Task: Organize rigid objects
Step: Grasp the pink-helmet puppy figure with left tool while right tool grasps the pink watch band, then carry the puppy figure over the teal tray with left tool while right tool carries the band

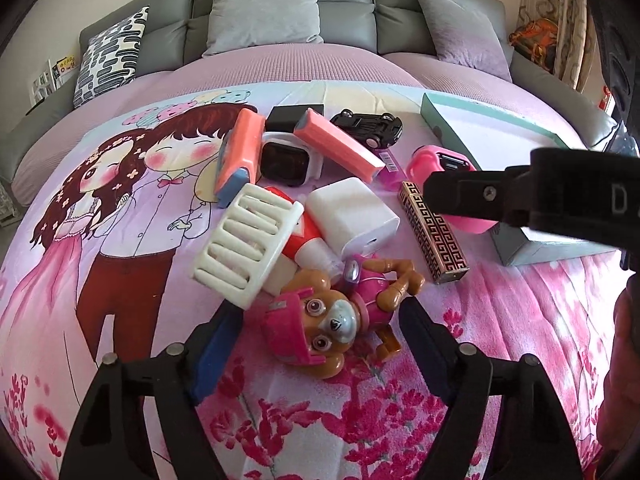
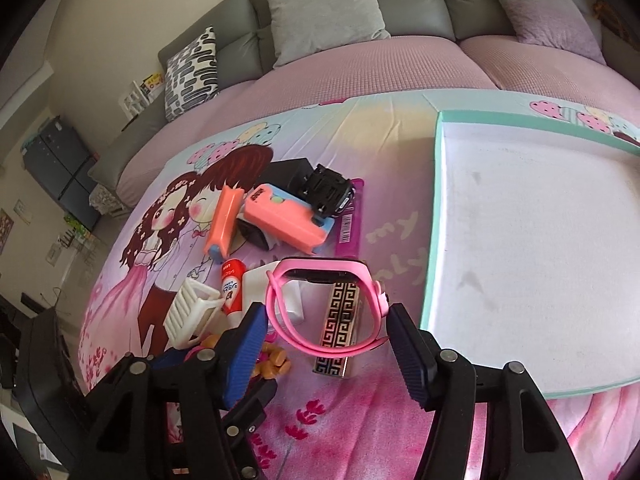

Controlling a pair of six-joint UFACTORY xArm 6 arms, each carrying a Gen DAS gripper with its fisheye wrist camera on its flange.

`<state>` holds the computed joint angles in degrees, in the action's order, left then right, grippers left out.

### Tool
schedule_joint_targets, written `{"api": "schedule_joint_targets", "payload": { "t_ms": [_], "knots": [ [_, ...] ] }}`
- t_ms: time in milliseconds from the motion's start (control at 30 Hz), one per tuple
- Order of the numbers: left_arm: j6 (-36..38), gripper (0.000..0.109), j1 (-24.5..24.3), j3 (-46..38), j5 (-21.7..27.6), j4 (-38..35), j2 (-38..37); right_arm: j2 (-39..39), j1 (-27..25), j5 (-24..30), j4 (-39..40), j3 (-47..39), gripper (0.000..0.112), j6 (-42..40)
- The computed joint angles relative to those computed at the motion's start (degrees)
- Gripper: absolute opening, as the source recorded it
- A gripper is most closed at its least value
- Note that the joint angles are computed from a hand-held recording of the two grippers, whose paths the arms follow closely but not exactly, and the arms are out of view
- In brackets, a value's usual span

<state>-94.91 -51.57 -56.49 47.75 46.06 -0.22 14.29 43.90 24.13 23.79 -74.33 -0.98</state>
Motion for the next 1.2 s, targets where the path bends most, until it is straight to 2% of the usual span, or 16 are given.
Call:
{"api": "schedule_joint_targets", "payload": {
  "t_ms": [33, 67, 333, 600, 767, 900, 1067, 1200],
  "knots": [
    [-0.05, 0.065, 0.18, 0.31, -0.73, 0.04, -0.2, 0.0, -0.08, 0.06, 0.18, -0.05, 0.065, 0.0],
    [-0.09, 0.063, 0.44, 0.73, -1.85, 0.24, -0.45, 0.01, -0.12, 0.09, 0.29, -0.11, 0.065, -0.02],
    [2.23, 0.063, -0.22, 0.56, -2.65, -0.12, -0.97, -1.23, -0.18, -0.84, 1.52, 0.79, 0.065, -0.95],
    [5.11, 0.063, -2.18, -2.68, 4.4, 1.67, -3.36, -3.19, -1.27, -3.11, 1.41, 0.16, 0.065, -0.85],
    [10.55, 0.063, -0.46, -9.75, 8.49, 4.56, -1.5, -2.78, -4.04, -5.37, -4.24, -2.39, 0.065, 6.01],
    [11.69, 0.063, 1.24, -17.14, 10.21, 7.72, 2.86, -2.63, -7.15, -7.29, -13.59, -2.7, 0.065, 16.04],
    [11.03, 0.063, 3.58, -24.68, 5.36, 8.18, 9.46, -2.64, -11.5, -6.75, -27.29, -1.09, 0.065, 27.95],
    [15.32, 0.063, 4.58, -33.6, 3.71, 5.32, 16.98, -0.93, -14.53, -3.7, -35.22, -2.6, 0.065, 33.23]
  ]
}}
